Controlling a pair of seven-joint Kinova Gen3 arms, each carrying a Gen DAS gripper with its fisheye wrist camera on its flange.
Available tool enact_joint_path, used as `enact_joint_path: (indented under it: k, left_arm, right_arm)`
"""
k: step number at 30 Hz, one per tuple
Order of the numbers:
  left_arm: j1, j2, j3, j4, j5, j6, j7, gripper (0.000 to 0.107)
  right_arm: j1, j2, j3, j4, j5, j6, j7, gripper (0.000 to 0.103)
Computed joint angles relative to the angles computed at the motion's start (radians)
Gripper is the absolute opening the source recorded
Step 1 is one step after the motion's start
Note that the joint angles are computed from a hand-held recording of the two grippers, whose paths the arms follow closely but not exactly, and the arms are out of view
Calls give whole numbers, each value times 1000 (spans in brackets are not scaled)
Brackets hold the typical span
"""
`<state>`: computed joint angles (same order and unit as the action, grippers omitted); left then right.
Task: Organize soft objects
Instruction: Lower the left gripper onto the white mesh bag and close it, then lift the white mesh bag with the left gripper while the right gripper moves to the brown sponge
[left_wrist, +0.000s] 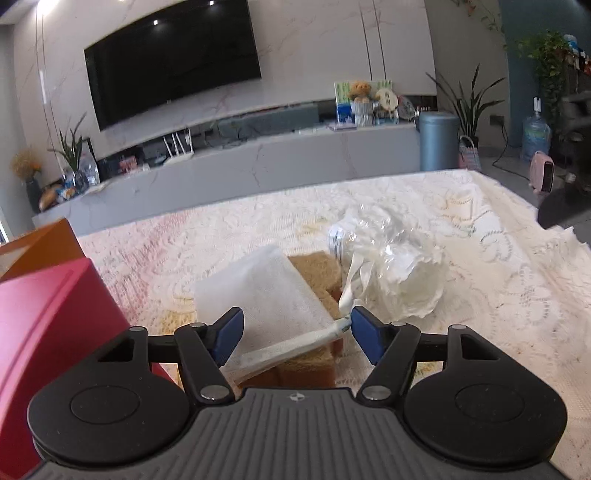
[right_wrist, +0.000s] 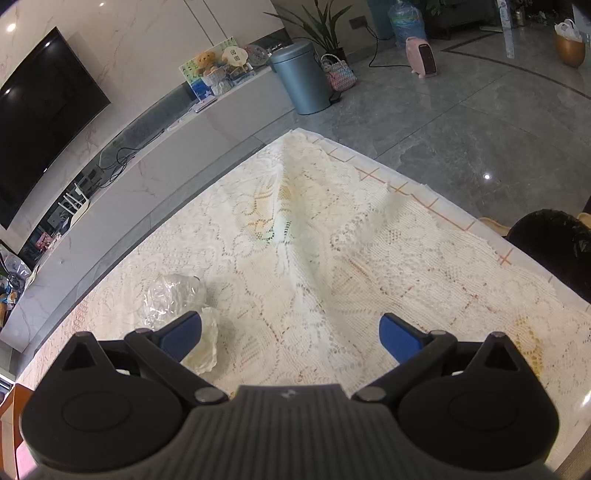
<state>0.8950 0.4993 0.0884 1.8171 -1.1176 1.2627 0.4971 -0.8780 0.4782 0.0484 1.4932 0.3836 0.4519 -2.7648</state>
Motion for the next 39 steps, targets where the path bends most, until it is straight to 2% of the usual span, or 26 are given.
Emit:
enact_joint_path:
  k: [5,7,8,10,12,18,21,30,32,35,37,39]
  left_arm:
    - [-1,-24,-7,39,-24,-39,71,69]
    - [-11,-27,9,40,-27,-40,51,63]
    - [-8,-30,13,45,-32,-42,43,56]
    - [-1,-30,19,51,-41,-41,39,49]
    - [7,-33,24,56,-45,-36,40,34]
    - [11,-68,49,107,-84,-66,21,15]
    - [22,-95,74,134,-81,-78,-2,10]
    - [52,-204,157,227,-9,-140,-10,7]
    - [47,-236,177,243,22,-181,-40,7]
    - [20,-301,206,277,60,-287,-82,7]
    - [26,-304,208,276,71,-296,-92,12]
    - [42,-251,206,246,70,-244,-104,28]
  right_arm:
    - [-4,12,-3,-19,7,39,7,101]
    - [-5,16,-5,-20,15,37,10,101]
    - [-7,16,-4,-17,23,28,15,101]
    - [-15,20,-3,-16,42,14,34,101]
    - [-18,30,-12,-26,51,17,65,101]
    - [-20,56,-25,-58,36,53,137,101]
    - [-18,57,-20,-55,24,55,137,100]
    - [-23,49,-16,-39,22,57,133,100]
    - [-24,48,-16,-40,22,61,134,100]
    - [-20,45,-20,-37,20,53,137,100]
    - [-20,44,-21,-36,18,52,140,100]
    - [-20,45,-23,-40,16,59,143,100]
